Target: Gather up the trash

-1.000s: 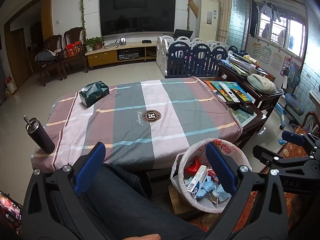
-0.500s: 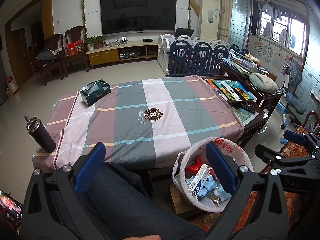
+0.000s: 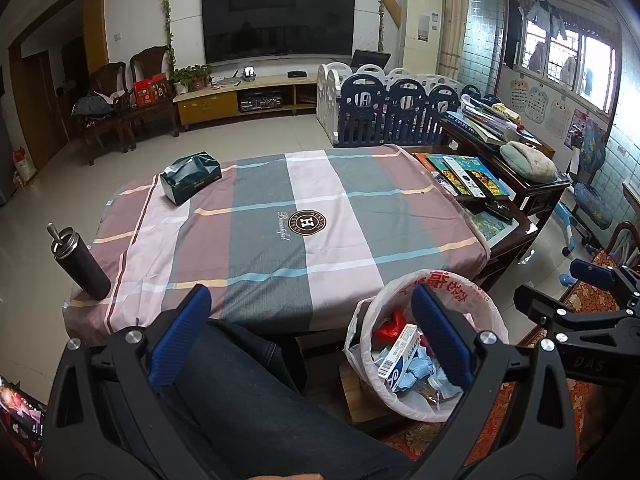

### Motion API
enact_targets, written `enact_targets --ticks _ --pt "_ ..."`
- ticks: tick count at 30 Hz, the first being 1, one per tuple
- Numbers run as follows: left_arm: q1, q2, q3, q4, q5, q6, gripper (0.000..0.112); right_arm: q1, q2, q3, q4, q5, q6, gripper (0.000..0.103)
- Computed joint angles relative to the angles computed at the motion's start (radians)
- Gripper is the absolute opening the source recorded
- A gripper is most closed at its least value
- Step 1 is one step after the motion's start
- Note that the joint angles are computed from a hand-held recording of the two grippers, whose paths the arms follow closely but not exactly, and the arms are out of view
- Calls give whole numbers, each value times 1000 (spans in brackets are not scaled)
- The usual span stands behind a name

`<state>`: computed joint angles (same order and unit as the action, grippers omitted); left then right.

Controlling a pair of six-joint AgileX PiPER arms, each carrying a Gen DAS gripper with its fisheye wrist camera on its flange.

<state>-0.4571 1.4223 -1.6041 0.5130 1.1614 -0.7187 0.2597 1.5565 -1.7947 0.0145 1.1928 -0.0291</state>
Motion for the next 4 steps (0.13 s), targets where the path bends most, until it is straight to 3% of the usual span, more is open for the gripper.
enact_targets --ticks 4 --pt "13 9 9 10 0 -1 100 -25 -13 -1 38 -22 -4 100"
